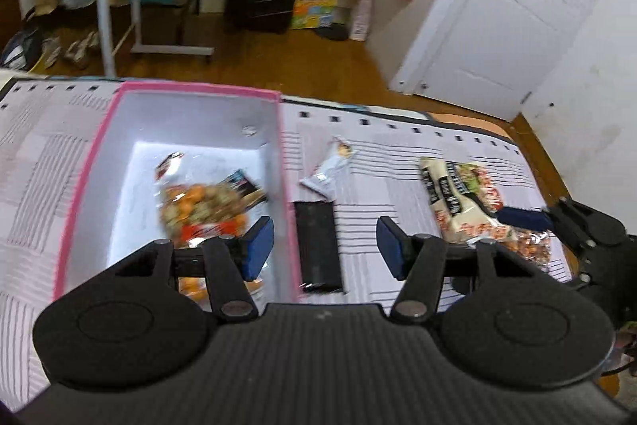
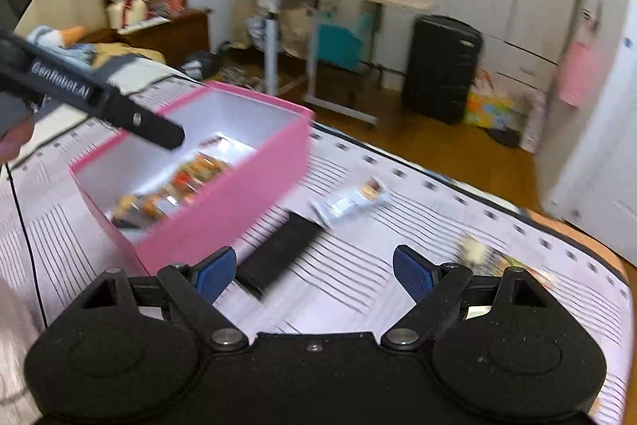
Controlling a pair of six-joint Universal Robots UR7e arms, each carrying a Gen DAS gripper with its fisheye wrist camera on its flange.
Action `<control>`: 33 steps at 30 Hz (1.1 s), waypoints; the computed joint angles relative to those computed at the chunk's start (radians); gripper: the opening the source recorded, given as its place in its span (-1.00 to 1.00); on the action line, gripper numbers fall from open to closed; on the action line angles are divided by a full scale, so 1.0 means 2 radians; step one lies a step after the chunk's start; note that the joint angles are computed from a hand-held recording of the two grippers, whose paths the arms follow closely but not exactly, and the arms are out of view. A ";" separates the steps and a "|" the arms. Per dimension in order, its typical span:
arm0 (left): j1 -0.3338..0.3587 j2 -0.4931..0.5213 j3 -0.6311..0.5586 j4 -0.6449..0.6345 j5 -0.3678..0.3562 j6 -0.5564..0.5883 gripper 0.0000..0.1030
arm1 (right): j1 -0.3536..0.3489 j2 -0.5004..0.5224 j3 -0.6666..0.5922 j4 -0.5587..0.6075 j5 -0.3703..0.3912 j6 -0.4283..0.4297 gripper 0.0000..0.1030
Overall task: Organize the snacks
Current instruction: 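Grasp a white snack bar with the left tool while the right tool grasps another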
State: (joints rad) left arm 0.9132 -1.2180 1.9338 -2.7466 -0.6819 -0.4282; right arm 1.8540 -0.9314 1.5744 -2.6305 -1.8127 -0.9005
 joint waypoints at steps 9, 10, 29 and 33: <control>0.011 0.089 -0.076 0.003 0.003 0.072 0.09 | -0.036 -0.041 0.017 -0.001 -0.020 0.041 0.69; 0.013 0.101 -0.087 0.003 0.005 0.082 0.09 | -0.043 -0.042 0.016 0.003 -0.019 0.052 0.67; 0.095 0.318 -0.348 0.157 0.095 0.130 0.09 | -0.097 0.008 0.019 -0.040 -0.043 0.049 -0.49; 0.097 0.338 -0.360 0.139 0.128 0.147 0.09 | -0.094 0.006 0.009 -0.024 -0.026 0.049 -0.50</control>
